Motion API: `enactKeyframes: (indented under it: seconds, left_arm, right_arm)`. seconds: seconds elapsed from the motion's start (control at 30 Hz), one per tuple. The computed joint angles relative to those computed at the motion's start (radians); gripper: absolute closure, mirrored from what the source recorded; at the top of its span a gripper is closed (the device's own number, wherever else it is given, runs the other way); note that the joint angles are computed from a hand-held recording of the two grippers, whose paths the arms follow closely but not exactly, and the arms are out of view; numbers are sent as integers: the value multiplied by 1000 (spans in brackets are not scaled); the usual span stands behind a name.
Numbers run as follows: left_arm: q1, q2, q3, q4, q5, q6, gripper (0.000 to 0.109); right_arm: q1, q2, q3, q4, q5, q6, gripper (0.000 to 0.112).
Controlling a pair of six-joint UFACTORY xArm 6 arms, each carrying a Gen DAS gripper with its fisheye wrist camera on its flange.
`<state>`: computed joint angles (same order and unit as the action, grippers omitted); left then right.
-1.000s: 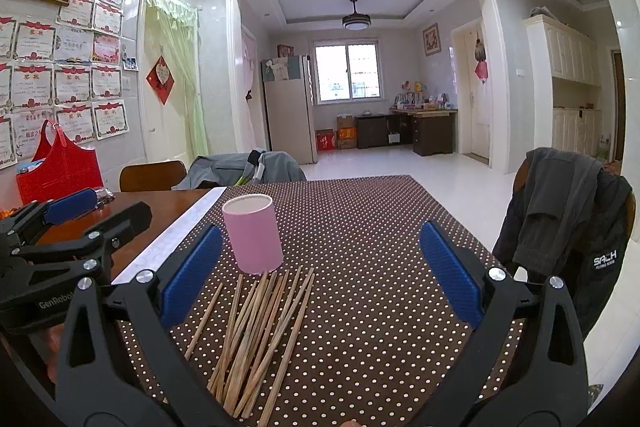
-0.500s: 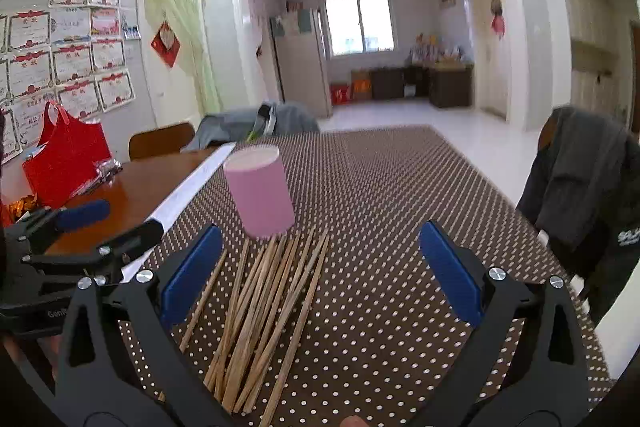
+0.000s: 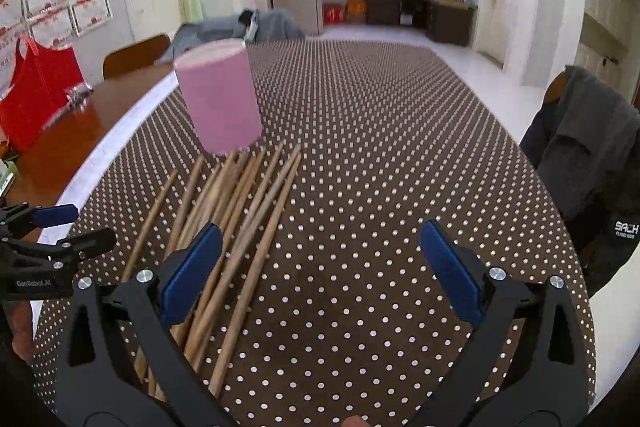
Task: Organize utensils
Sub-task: 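Lower the right gripper onto one chopstick and close on it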
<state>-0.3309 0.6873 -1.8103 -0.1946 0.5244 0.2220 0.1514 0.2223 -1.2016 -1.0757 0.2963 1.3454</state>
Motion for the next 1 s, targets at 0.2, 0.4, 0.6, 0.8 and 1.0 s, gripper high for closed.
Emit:
enactKeyframes:
  seconds: [0.2,0.4,0.6,0.8,1.0]
  left_arm:
    - [-10,66,-96,16,71,-17,23]
    - [-22,159,-249,120,169,-66,57]
    - [-29,200,-333,129,214,-51,62]
    - [-31,261,-456,135,301,-54,75]
    - [-22,347,-624,100,412,-42,100]
  right_arm:
    - [-11,67,-43,303,-1,-305,15]
    - [-8,118,-115,422,98,-466,15]
    - [4,183,-199,585,145,-645,15]
    - [20,270,-314,628,245,-731,15]
    - [-5,307,-375,874,294,-970,17]
